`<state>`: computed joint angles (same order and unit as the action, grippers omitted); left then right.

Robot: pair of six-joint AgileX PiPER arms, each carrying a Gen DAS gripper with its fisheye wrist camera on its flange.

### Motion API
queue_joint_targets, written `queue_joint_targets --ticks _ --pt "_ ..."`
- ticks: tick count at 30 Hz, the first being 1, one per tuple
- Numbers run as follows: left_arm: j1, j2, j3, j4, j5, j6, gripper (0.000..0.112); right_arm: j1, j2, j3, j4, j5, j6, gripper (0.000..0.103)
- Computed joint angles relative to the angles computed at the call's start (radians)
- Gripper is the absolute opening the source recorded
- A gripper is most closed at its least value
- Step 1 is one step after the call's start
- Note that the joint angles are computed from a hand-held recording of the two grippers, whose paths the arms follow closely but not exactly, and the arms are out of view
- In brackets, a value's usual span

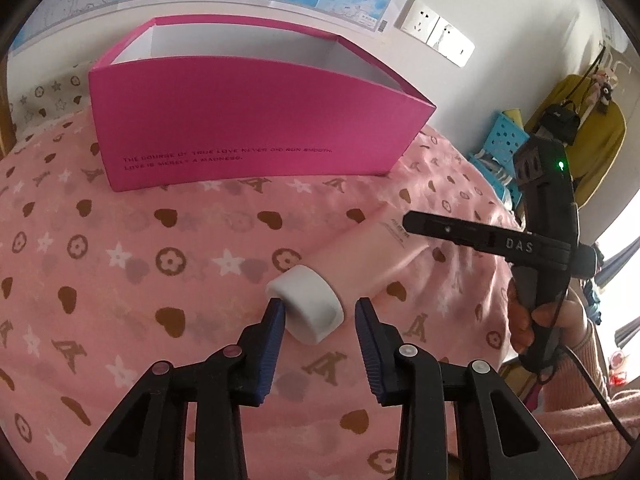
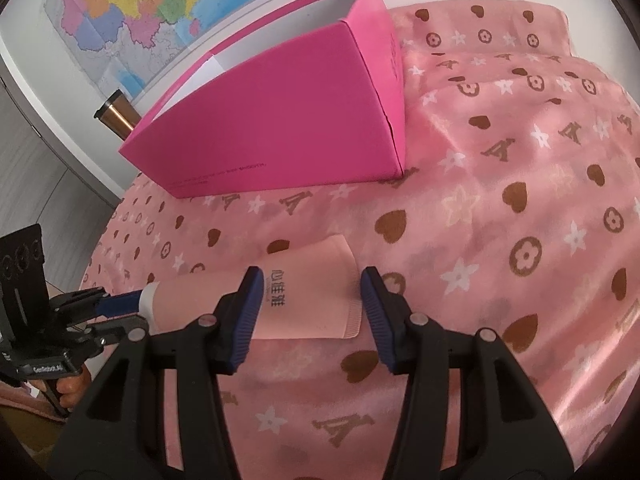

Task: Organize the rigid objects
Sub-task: 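Grasp the peach tube across its middle with the right gripper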

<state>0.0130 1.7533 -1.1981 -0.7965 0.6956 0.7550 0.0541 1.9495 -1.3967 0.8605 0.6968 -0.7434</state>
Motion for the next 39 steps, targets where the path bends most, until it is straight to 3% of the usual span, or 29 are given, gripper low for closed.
queue_joint_targets --ticks 6,10,19,29,39 --pt "0.008 0.016 -0.025 0.014 -0.011 -0.021 0.035 -0.013 -0.016 0.032 0.045 0.029 -0.033 0.057" --pt "0.023 0.031 -0.043 -0.020 0.001 0.009 0.035 -0.030 -0.019 0.048 0.156 0.103 -0.132 0.057" --pt "0.032 0.030 -0.040 -0.012 0.007 0.005 0.035 -0.011 -0.037 0.057 0.054 -0.009 -0.040 0.057" --pt "0.039 0.047 -0.059 -0.026 0.038 0.017 0.036 -0.001 -0.012 0.030 0.038 0.006 -0.039 0.057" --pt "0.015 0.039 -0.064 0.013 0.008 -0.016 0.037 -0.005 -0.030 0.056 0.057 0.010 -0.045 0.057"
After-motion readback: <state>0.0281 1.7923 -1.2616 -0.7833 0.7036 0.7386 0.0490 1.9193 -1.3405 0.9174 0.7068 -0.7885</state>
